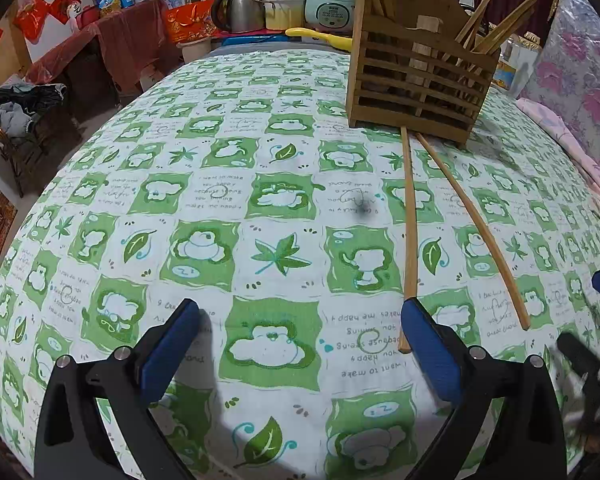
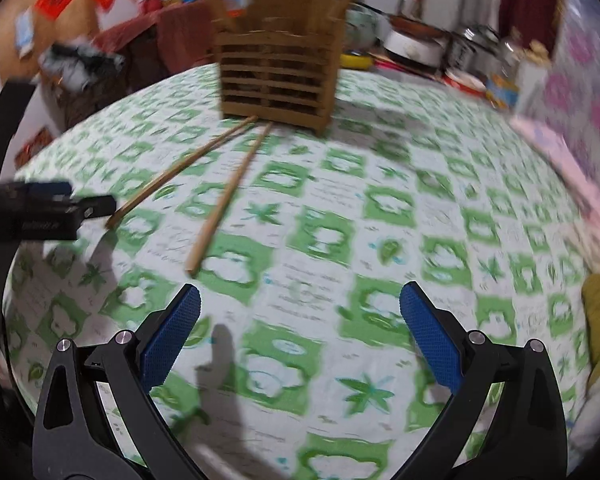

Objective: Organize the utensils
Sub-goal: 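Move the right gripper onto a chopstick by the holder while the left gripper aligns with another, then close the right gripper on a chopstick while the left gripper closes on another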

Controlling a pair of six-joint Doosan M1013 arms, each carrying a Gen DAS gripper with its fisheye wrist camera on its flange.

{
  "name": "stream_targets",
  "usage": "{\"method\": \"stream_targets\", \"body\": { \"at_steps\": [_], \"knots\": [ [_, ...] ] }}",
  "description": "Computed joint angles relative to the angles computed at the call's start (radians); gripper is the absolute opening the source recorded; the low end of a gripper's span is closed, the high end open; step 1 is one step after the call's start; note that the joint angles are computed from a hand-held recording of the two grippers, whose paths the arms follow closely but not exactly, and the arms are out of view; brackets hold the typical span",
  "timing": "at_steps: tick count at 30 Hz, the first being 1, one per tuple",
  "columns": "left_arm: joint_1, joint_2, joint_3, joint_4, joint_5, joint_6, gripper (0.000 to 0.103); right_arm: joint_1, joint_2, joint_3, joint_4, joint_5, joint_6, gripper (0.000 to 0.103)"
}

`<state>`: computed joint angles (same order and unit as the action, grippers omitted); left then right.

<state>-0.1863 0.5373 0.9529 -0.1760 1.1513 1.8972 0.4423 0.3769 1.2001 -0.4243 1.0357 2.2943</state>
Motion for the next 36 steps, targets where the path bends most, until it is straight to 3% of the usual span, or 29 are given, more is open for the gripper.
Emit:
{"method": "stream_targets", "body": {
  "at_steps": [3, 5, 9, 14, 25, 32, 33, 35, 36],
  "knots": [
    [-0.001, 0.000, 0.000, 0.000, 0.000, -0.001, 0.099, -0.012, 0.014, -0.025, 0.086, -0.008, -0.068, 0.089],
    [0.000, 0.000, 0.000, 0.000, 0.000, 0.000, 0.099, -0.026, 0.022, -0.040, 0.157, -0.015, -0.109, 0.078],
    [0.000, 0.000, 0.000, 0.000, 0.000, 0.000, 0.099, -0.025, 0.054, -0.085, 0.129, 0.011, -0.118, 0.069],
    [-0.001, 0.000, 0.001, 0.000, -0.001, 0.000, 0.099, -0.045, 0.082, -0.119, 0.200, 0.036, -0.157, 0.054],
    [-0.001, 0.000, 0.001, 0.000, -0.001, 0.000, 0.099, -0.054, 0.075, -0.109, 0.172, 0.040, -0.124, 0.054],
    [-0.003, -0.001, 0.001, 0.011, -0.002, -0.005, 0.099, -0.060, 0.074, -0.105, 0.236, 0.012, -0.178, 0.052],
    [-0.003, -0.001, 0.002, 0.011, -0.004, -0.007, 0.099, -0.063, 0.070, -0.098, 0.239, 0.004, -0.167, 0.050],
    [-0.002, -0.003, 0.005, 0.005, -0.005, -0.005, 0.099, -0.066, 0.062, -0.086, 0.232, -0.004, -0.134, 0.032],
    [-0.002, -0.004, 0.008, 0.006, -0.009, -0.004, 0.099, -0.073, 0.054, -0.073, 0.251, -0.021, -0.128, 0.031]
  ]
}}
